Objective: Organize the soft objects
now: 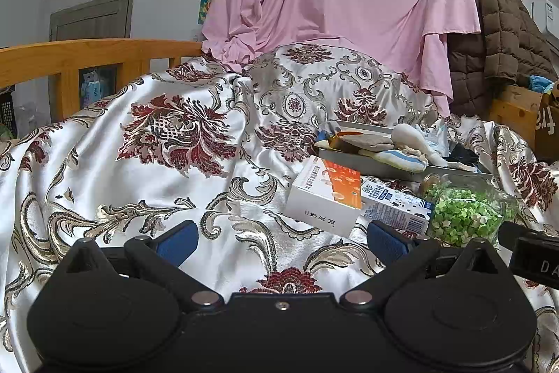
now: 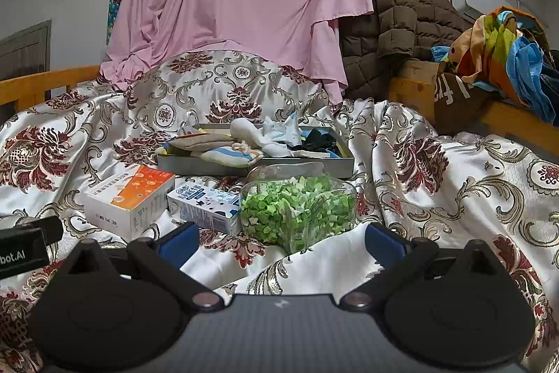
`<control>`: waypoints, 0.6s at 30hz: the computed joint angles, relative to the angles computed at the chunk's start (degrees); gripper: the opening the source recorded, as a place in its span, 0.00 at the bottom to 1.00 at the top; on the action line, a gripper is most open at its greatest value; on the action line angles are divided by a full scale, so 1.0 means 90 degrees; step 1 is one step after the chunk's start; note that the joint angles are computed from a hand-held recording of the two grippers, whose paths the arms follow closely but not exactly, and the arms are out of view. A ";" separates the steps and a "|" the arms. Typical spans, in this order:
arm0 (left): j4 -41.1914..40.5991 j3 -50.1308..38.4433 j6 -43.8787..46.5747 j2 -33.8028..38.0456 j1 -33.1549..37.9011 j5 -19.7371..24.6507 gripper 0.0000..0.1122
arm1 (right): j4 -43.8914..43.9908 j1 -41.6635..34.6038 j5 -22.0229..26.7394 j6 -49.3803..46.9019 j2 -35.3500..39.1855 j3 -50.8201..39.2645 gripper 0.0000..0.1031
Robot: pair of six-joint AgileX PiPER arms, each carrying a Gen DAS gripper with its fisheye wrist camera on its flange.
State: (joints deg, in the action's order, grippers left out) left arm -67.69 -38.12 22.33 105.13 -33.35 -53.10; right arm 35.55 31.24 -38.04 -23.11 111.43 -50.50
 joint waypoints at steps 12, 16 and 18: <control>-0.0176 -0.0062 0.0152 0.0009 -0.0012 0.0031 0.91 | 0.0003 -0.0003 0.0003 0.0001 0.0003 0.0001 1.00; -0.0379 -0.0164 0.0341 0.0023 0.0006 0.0086 0.91 | -0.0007 -0.0015 0.0016 0.0005 -0.0002 0.0000 1.00; -0.0486 -0.0213 0.0459 0.0025 0.0015 0.0105 0.91 | 0.0008 -0.0015 0.0023 -0.0002 -0.0002 -0.0002 1.00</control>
